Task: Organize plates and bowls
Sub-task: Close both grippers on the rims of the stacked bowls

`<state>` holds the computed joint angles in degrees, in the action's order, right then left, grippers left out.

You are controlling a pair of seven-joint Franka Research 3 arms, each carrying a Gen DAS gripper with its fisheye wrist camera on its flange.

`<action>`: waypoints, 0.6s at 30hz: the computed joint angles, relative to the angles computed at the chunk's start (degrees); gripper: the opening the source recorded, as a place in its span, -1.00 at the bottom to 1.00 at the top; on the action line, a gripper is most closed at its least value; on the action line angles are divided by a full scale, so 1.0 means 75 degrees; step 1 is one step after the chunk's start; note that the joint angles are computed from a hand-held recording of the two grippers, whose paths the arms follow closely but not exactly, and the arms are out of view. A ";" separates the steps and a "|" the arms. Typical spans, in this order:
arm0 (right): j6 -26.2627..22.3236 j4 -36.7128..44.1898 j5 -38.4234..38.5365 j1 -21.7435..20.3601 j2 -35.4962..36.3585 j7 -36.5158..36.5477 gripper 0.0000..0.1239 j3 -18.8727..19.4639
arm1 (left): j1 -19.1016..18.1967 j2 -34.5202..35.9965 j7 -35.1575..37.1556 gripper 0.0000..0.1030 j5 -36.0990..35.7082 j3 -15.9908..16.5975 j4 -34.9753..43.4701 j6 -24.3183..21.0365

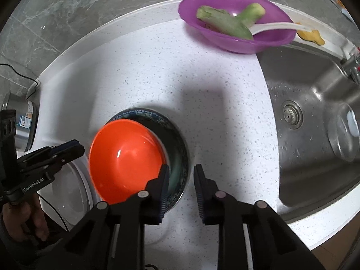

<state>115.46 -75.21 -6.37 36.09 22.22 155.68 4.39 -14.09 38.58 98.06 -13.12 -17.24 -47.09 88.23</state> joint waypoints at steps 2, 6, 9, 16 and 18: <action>0.0137 -0.0156 -0.0007 -0.0012 -0.0068 -0.0041 -0.60 0.0004 | -0.0076 0.0004 0.0044 -0.51 0.0137 0.0036 -0.0017 0.0002; 0.0477 -0.0375 0.0007 -0.0036 -0.0160 -0.0026 -0.60 0.0013 | -0.0138 0.0051 0.0157 -0.51 0.0208 0.0019 0.0000 -0.0011; 0.1087 -0.1063 -0.0138 -0.0021 -0.0609 0.0373 -0.60 -0.0036 | -0.0159 0.0096 0.0398 -0.51 0.0225 -0.0020 0.0060 -0.0052; 0.2588 -0.2901 -0.0382 -0.0350 -0.1685 0.1007 -0.59 0.0188 | -0.0270 0.0699 0.0921 -0.52 0.0262 -0.0045 0.1091 -0.0922; 0.2901 -0.3133 -0.0242 -0.0433 -0.1720 0.0866 -0.59 0.0297 | -0.0285 0.0766 0.0986 -0.48 0.0231 -0.0038 0.1181 -0.0990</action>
<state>137.22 -98.71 -8.19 32.84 9.32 162.17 6.62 -16.23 44.33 105.45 -11.39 -17.53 -38.24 80.80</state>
